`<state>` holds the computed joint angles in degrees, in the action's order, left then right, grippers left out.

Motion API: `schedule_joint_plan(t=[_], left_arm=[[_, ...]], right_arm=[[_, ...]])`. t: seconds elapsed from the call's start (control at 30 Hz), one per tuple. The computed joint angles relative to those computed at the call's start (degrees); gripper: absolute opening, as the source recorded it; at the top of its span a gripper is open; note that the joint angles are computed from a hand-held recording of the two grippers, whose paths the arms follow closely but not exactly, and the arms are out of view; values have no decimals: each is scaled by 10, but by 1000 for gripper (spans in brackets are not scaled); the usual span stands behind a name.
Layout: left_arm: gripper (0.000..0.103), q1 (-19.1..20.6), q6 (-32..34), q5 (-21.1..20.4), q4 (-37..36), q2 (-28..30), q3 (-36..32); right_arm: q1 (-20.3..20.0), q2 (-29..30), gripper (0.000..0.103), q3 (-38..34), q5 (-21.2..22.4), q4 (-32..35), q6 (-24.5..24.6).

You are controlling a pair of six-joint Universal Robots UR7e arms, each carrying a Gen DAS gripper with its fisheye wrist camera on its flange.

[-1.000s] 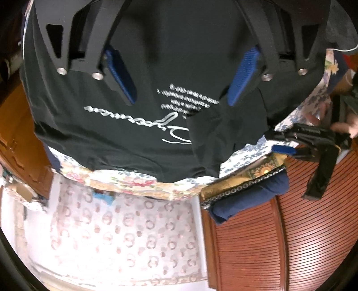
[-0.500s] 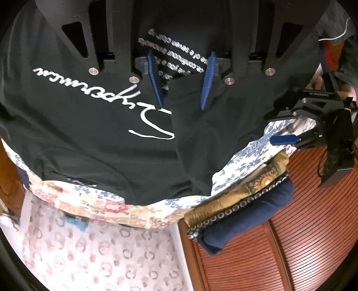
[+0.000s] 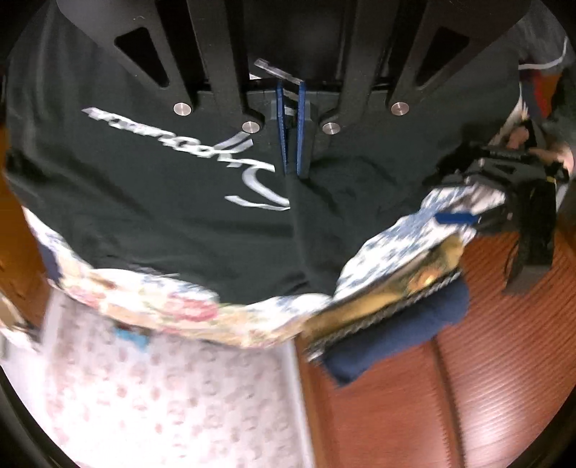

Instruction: Fold small clothes

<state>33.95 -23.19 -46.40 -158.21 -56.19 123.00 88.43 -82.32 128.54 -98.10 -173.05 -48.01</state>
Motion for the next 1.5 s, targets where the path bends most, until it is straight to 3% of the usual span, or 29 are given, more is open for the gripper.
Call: schedule_joint_plan(t=[0.17, 0.3, 0.37, 0.53, 0.73, 0.87, 0.93, 1.03, 1.2, 1.4, 1.5], left_arm=[[72, 2, 4, 0, -6, 1, 0], [73, 2, 4, 0, -4, 1, -1], [73, 2, 3, 0, -4, 2, -1], [73, 2, 3, 0, -5, 2, -1], [73, 2, 3, 0, -5, 2, 0], [73, 2, 2, 2, -6, 0, 1], [73, -9, 0, 24, -4, 1, 1], [73, -30, -1, 39, -9, 2, -7], [73, -53, 39, -1, -51, 19, -32], [73, -58, 48, -51, -74, 60, -60], [73, -60, 38, -63, -62, 74, -67]], right_arm=[[-7, -2, 5, 5, -25, 0, -3], [-22, -27, 18, 15, -11, 1, -6], [-35, -50, 32, 22, -1, -1, -9], [-94, -132, 51, 21, 31, 21, -19], [-188, -192, 51, -15, 47, 51, -7], [-253, -214, 51, -41, 87, 102, 30], [-277, -217, 51, -51, 97, 123, 41], [-300, -219, 50, -64, 113, 162, 55], [-319, -210, 45, -87, 133, 224, 83], [-342, -207, 22, -113, 194, 308, 96], [-337, -210, 13, -107, 190, 293, 92]])
